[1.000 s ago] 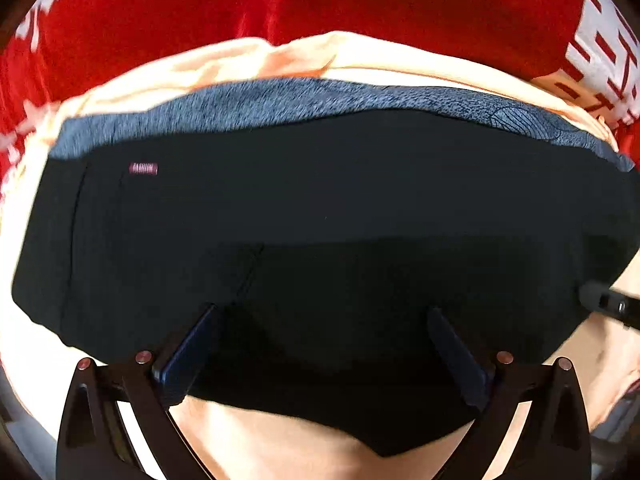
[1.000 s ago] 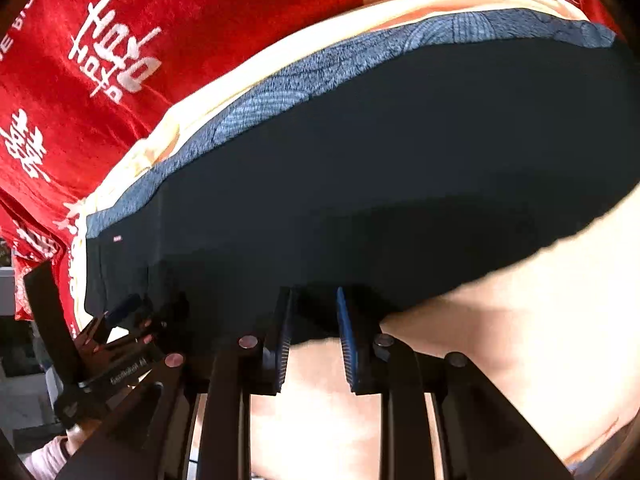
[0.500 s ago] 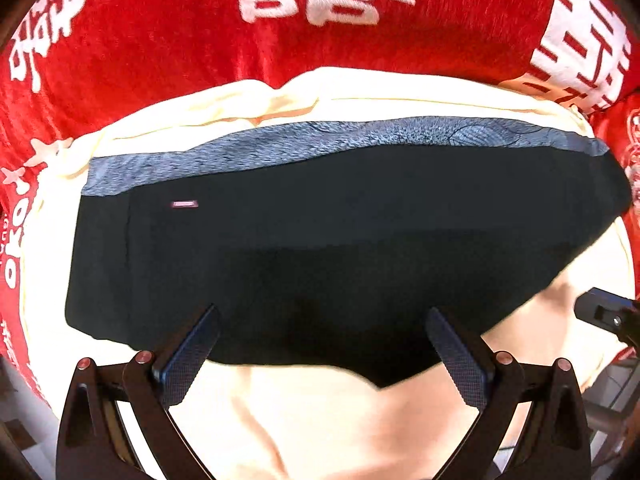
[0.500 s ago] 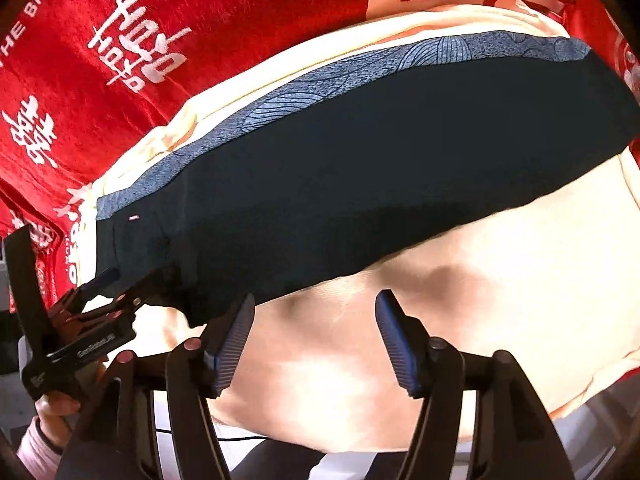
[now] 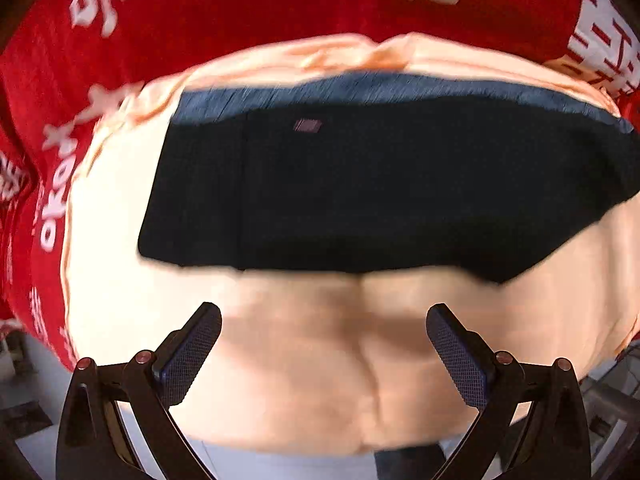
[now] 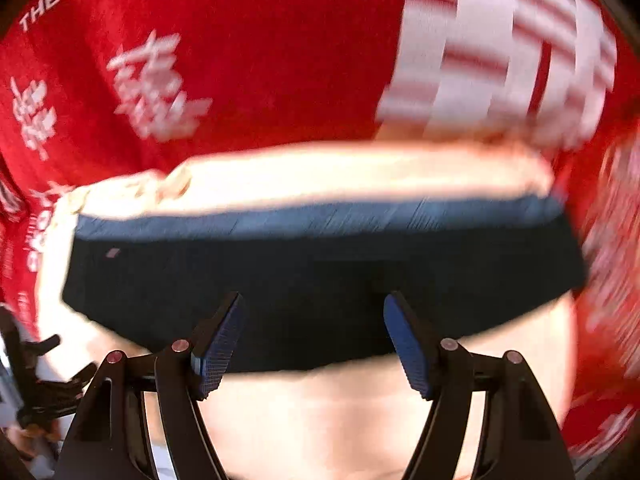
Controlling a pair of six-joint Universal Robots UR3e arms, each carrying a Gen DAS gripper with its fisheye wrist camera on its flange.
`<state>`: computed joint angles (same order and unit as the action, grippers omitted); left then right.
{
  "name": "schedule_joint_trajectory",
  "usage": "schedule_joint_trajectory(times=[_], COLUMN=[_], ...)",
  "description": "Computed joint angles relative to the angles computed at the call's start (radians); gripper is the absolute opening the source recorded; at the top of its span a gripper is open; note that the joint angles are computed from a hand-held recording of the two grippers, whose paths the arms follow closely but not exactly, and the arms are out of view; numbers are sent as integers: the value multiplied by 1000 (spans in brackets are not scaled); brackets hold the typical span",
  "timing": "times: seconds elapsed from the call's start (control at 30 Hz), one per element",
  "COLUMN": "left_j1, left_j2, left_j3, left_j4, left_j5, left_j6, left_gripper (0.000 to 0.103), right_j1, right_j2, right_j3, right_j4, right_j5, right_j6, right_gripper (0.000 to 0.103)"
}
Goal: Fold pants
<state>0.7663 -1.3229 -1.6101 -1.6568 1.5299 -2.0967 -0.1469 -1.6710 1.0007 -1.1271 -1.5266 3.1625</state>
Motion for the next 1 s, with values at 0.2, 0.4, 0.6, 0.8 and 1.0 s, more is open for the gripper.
schedule_joint_trajectory(times=[0.2,0.4,0.6,0.8,1.0], left_j1=[-372,-709,-846,-861,-922], left_j2=[-152,-426,-610,-562,-614], left_j3=[97,228,227,119,228], left_j4=[106,284,434,567,476], left_j5=[-51,-9,106,120,206], left_j6=[-373,-779,-1010,-1000,-1051], left_gripper=[103,103,103,103,103], right_j1=[-279,-392,-589,-775,-1134], right_j2=[67,-112,-223,-140,-414], right_j3=[-4,487,797,745,656], right_j4=[46,-169,-472,-579,-207], right_j5=[104,84,72,87,212], right_j6=[-179,-287,-497,-487,-633], right_gripper=[73,73,75,75,75])
